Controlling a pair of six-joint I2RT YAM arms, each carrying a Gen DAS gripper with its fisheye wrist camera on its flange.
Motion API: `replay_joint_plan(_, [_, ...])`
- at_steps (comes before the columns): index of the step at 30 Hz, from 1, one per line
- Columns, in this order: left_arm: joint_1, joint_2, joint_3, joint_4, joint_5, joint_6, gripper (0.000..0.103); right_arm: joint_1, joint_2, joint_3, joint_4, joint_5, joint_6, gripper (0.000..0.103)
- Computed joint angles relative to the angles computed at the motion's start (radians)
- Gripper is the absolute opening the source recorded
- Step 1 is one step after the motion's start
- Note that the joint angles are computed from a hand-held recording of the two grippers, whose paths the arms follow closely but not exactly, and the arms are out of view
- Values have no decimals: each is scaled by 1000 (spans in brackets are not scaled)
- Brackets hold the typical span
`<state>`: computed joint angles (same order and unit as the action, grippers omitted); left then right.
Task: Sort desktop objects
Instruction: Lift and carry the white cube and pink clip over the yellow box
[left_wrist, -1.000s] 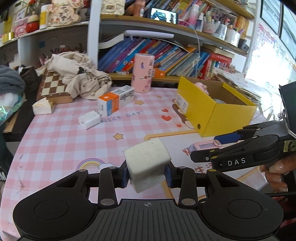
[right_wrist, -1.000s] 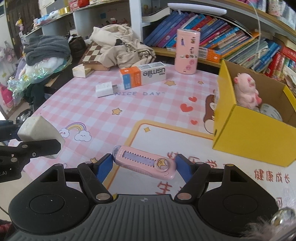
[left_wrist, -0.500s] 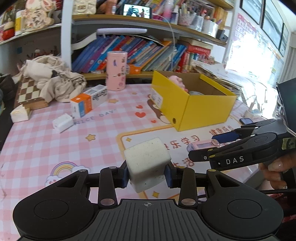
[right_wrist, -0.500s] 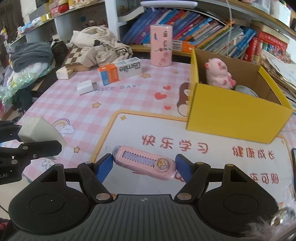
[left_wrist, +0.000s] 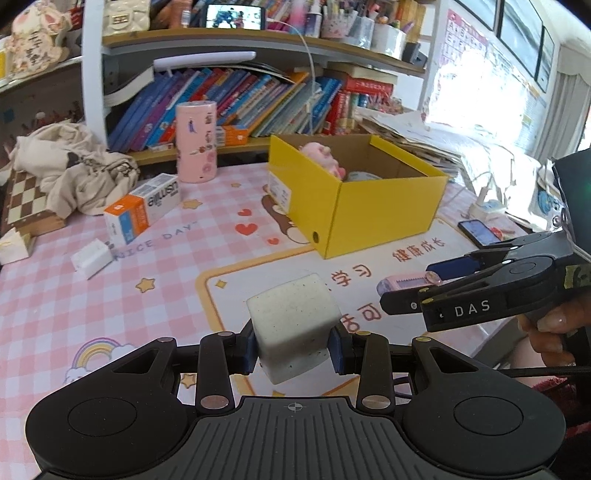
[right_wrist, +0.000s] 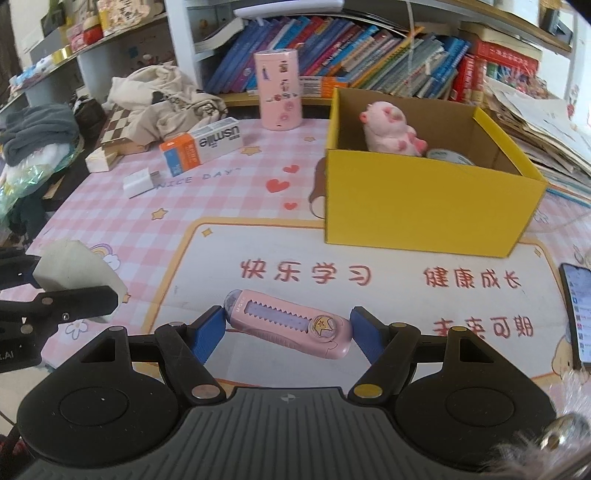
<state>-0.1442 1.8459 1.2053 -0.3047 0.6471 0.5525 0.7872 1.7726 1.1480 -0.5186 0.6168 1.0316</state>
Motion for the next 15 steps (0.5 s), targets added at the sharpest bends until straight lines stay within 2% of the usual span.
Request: replay_joint_plan(15, [-113, 41, 40, -46, 0, 6, 35, 10, -119, -134, -95, 9, 155, 72])
